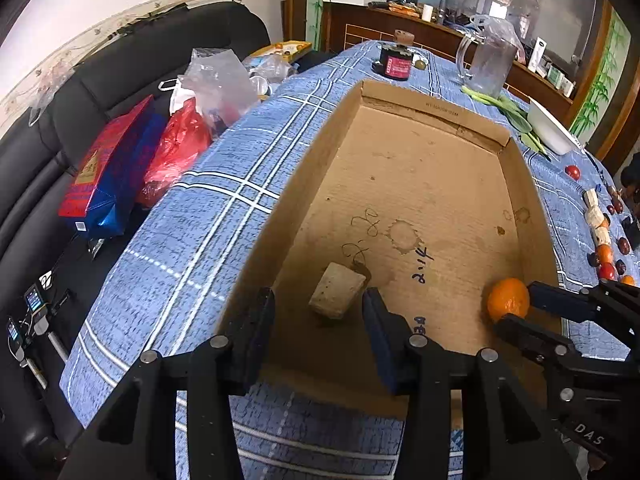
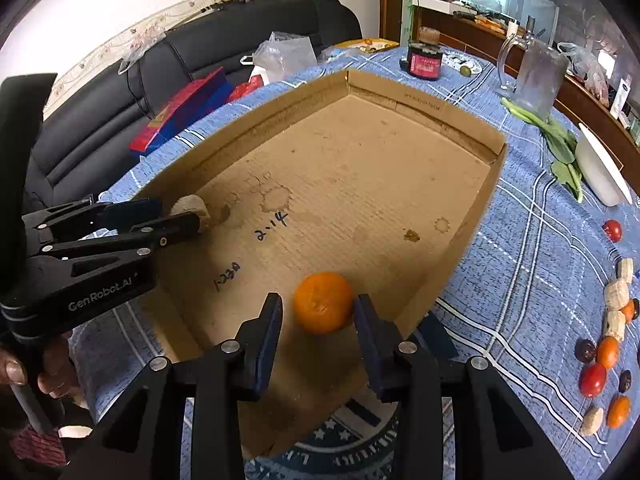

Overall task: Organize fruits
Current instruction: 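Open the right tool over the tray while the left tool releases the cube there, then withdraw both open tools from the tray back over the fruit row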

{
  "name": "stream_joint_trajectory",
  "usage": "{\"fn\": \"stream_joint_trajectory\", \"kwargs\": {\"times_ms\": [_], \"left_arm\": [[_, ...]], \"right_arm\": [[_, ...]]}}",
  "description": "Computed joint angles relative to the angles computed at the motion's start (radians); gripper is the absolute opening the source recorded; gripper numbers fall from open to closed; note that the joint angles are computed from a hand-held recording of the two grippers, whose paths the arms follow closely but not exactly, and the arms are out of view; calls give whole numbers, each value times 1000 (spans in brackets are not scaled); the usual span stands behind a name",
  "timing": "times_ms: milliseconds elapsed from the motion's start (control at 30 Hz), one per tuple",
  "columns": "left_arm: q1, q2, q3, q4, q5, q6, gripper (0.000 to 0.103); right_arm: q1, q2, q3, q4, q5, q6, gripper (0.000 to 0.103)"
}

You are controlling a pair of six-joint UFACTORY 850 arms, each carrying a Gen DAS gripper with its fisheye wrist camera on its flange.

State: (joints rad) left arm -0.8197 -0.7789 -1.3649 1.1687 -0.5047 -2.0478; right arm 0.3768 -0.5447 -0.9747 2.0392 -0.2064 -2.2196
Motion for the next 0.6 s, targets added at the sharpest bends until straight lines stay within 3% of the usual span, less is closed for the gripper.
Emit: {"fn": "stream_joint_trajectory", "kwargs": {"times_ms": [333,600], "left_arm": [[-53,40,30,48,-108,-100,46],[-109,12,-50,64,-164,-91,59]], "right_arm": [[-41,123,129,209,-44,-211,41],[-139,223,247,299,-76,-292,41]]}}
